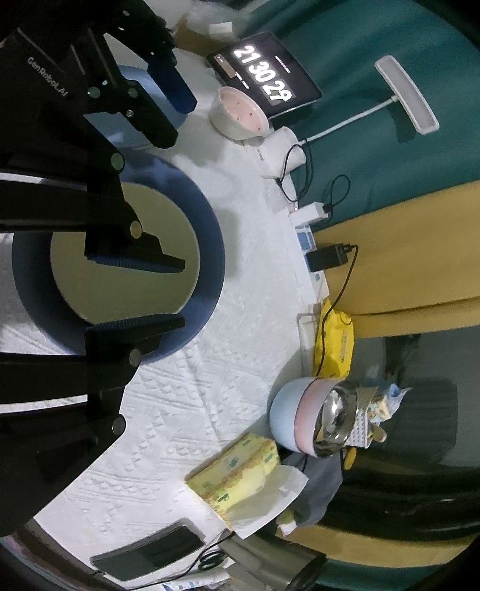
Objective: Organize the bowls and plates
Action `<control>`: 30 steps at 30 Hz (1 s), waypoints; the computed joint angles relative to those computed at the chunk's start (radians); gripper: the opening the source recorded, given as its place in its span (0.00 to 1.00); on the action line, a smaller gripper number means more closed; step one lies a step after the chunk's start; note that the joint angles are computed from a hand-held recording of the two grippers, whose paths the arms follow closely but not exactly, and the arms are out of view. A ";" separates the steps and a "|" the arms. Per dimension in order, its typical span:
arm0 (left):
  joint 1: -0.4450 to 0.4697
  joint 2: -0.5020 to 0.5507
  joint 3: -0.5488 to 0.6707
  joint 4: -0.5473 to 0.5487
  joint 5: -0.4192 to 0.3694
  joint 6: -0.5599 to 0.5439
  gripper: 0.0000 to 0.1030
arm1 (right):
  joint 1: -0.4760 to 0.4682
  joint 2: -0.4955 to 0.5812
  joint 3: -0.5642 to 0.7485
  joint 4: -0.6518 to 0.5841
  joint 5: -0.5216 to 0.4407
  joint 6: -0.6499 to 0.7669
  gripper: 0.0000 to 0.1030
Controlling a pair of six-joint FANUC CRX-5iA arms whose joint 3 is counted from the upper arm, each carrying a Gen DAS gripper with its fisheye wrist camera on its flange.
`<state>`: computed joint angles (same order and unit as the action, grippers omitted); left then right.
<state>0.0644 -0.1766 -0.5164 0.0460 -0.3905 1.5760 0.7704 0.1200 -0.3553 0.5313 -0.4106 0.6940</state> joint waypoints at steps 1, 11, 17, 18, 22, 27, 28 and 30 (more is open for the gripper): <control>0.006 -0.004 -0.006 0.012 0.005 -0.011 0.45 | 0.003 0.002 0.003 0.002 -0.001 0.000 0.24; 0.070 -0.038 -0.071 0.150 0.047 -0.146 0.46 | 0.040 0.032 0.054 0.009 -0.028 0.014 0.24; 0.106 -0.049 -0.102 0.225 0.069 -0.215 0.47 | 0.059 0.055 0.090 0.004 -0.043 0.031 0.25; 0.111 -0.051 -0.106 0.231 0.072 -0.221 0.47 | 0.063 0.059 0.096 0.005 -0.045 0.033 0.25; 0.141 -0.060 -0.129 0.286 0.087 -0.275 0.48 | 0.076 0.075 0.121 -0.002 -0.055 0.048 0.25; 0.175 -0.072 -0.159 0.362 0.104 -0.351 0.53 | 0.095 0.103 0.163 -0.017 -0.071 0.072 0.25; 0.181 -0.073 -0.162 0.372 0.106 -0.361 0.53 | 0.098 0.108 0.169 -0.019 -0.072 0.076 0.25; 0.192 -0.076 -0.171 0.396 0.113 -0.386 0.53 | 0.104 0.121 0.189 -0.030 -0.080 0.090 0.25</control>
